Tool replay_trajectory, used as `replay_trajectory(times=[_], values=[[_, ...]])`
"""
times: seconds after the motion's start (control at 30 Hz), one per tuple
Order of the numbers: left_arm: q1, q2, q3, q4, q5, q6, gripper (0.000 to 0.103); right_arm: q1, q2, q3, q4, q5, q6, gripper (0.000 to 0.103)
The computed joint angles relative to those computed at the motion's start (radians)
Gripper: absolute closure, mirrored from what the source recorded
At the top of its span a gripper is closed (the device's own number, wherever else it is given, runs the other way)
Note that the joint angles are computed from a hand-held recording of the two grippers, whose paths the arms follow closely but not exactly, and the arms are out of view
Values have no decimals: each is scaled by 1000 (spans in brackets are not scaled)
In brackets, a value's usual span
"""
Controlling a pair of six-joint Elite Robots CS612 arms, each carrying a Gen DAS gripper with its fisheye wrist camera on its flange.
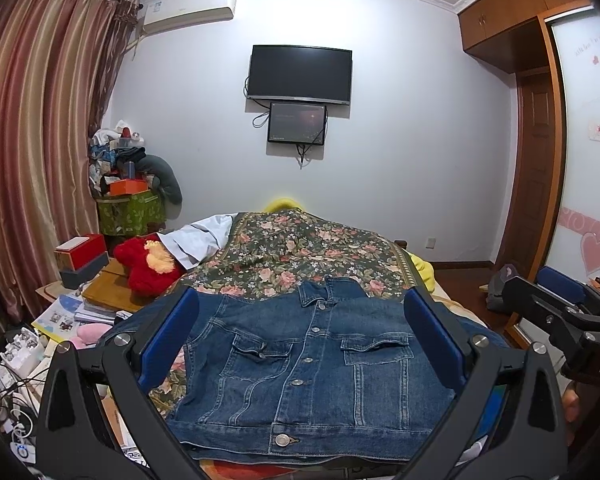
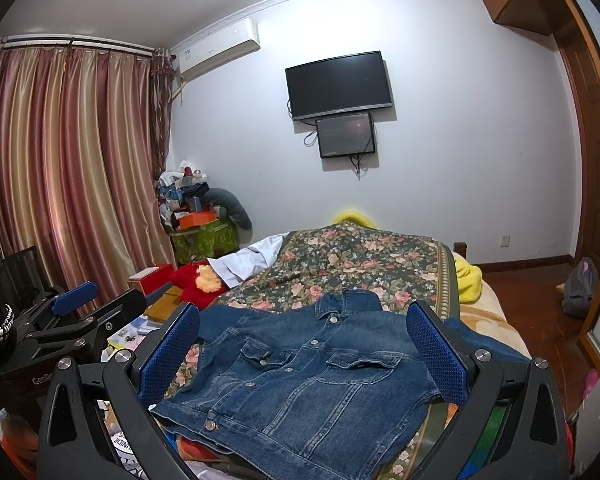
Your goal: Fold large clothes
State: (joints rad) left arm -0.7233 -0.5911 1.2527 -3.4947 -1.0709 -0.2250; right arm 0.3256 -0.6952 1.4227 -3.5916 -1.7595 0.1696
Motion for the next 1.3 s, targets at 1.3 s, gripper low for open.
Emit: replay_trajectory(times=[1.3], values=[[3,4,-8,16,-16,-3,0,-6,-2,2,9,3,7,0]])
